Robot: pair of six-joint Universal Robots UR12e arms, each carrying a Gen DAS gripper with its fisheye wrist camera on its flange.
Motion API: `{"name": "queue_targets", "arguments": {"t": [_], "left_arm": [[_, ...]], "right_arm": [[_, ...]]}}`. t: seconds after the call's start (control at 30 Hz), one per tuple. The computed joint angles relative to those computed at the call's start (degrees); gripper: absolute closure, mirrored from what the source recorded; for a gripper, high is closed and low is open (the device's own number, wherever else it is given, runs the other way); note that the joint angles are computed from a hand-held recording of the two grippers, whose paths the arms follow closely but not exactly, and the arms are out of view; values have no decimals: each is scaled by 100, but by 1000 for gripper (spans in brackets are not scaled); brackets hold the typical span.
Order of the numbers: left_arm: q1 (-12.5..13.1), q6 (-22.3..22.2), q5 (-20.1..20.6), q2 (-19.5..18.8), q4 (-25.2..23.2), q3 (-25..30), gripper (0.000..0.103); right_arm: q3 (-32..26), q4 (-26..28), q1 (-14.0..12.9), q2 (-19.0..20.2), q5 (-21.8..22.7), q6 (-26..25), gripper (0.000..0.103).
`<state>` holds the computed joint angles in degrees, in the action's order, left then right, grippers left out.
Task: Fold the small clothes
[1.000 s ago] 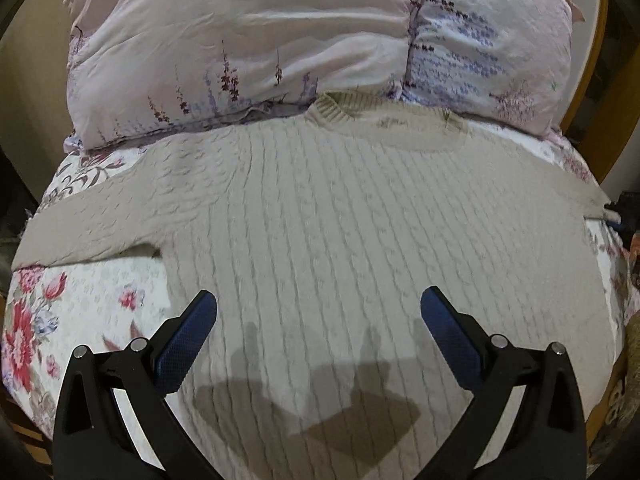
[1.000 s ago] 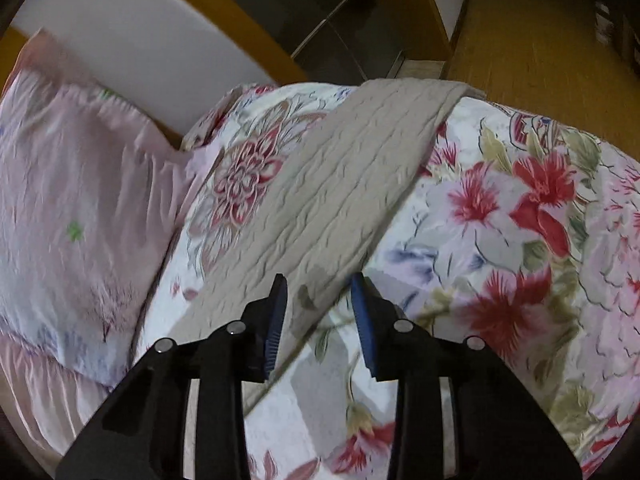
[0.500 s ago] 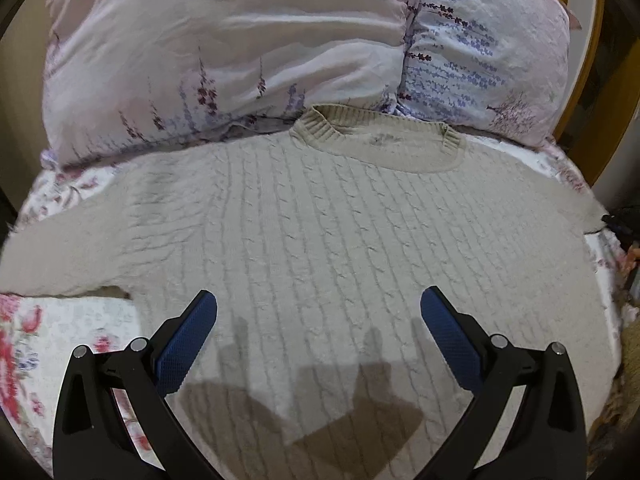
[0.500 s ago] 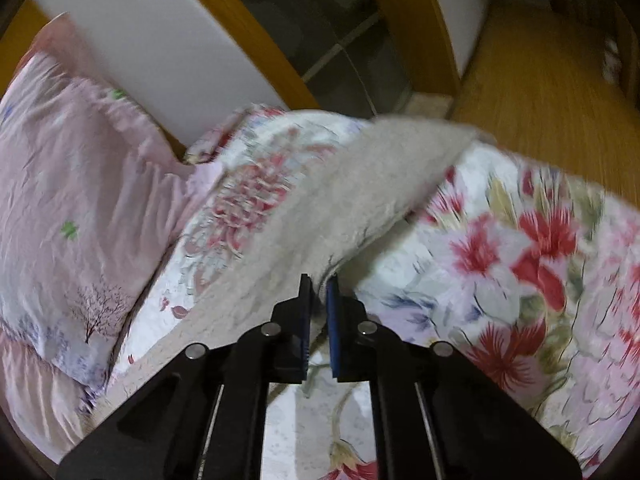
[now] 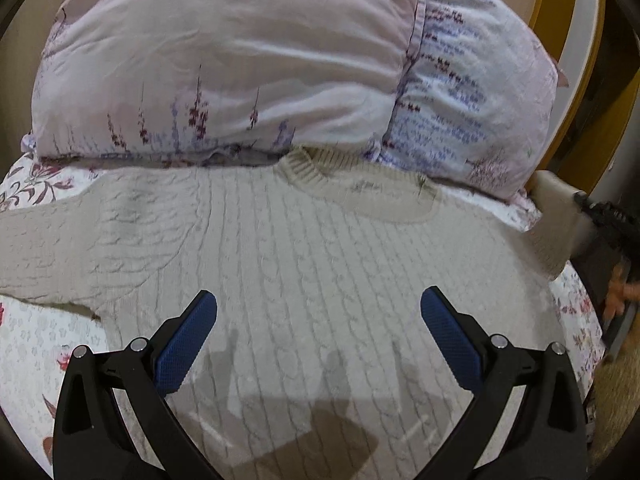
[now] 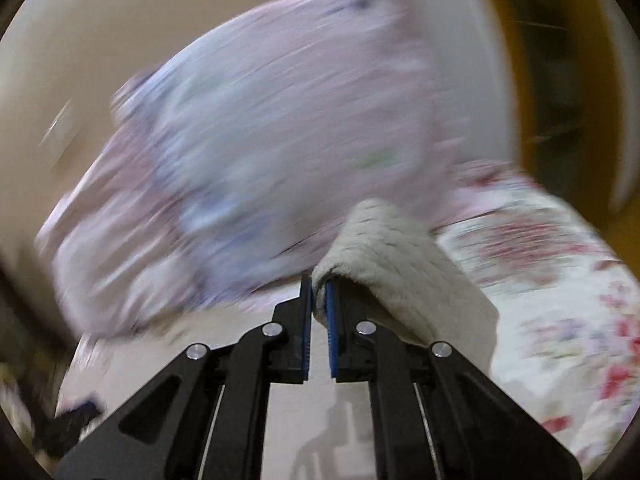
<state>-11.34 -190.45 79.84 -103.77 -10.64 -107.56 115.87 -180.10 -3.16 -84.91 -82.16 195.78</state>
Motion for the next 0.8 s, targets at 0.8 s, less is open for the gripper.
{"name": "queue_targets", "arguments": {"t": [0.8], "left_arm": [[612, -1556, -2546, -243, -380, 104, 3]], "right_arm": [[-465, 1507, 368, 473, -677, 1354, 92]]}}
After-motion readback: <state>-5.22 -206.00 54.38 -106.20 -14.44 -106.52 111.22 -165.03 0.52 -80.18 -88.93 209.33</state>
